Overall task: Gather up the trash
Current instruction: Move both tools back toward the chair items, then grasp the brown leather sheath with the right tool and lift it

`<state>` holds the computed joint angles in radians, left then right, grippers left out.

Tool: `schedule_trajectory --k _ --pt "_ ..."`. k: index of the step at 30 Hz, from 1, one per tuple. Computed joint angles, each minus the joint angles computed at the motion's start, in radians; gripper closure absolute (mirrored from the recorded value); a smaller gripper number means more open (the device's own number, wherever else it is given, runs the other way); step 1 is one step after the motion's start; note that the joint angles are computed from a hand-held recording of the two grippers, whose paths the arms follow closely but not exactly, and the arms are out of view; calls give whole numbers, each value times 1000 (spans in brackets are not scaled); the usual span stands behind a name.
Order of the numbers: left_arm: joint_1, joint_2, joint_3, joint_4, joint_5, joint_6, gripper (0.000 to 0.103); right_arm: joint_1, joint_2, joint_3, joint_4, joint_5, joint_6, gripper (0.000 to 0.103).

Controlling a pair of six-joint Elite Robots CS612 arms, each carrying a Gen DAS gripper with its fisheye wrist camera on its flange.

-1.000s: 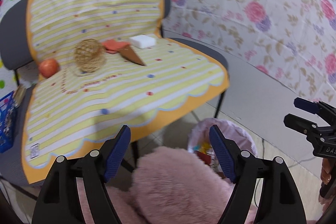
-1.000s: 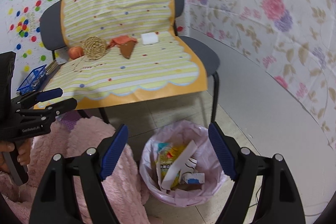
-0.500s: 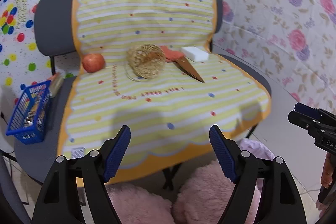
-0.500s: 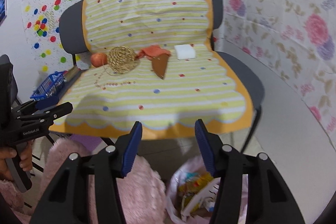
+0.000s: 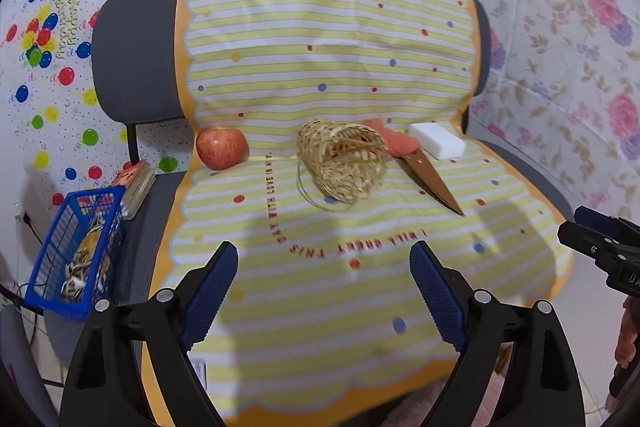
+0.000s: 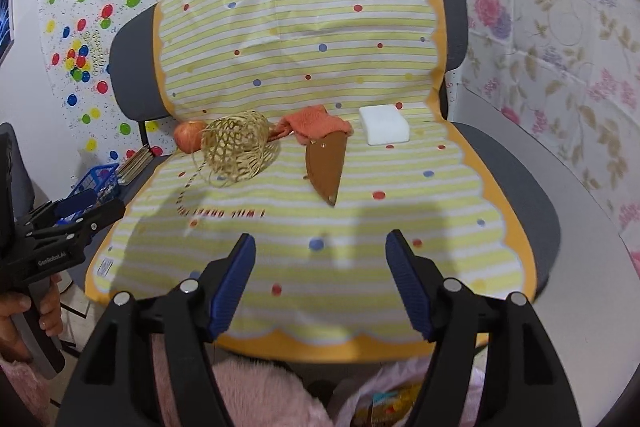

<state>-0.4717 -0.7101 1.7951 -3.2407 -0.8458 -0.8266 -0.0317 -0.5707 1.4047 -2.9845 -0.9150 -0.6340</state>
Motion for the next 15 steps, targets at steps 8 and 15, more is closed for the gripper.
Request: schedule_trajectory --k 8,15 --pt "58 46 -77 32 -34 39 16 50 78 -140 68 -59 23 26" --pt "100 74 -115 30 -76 49 16 89 151 -284 205 -90 13 25"
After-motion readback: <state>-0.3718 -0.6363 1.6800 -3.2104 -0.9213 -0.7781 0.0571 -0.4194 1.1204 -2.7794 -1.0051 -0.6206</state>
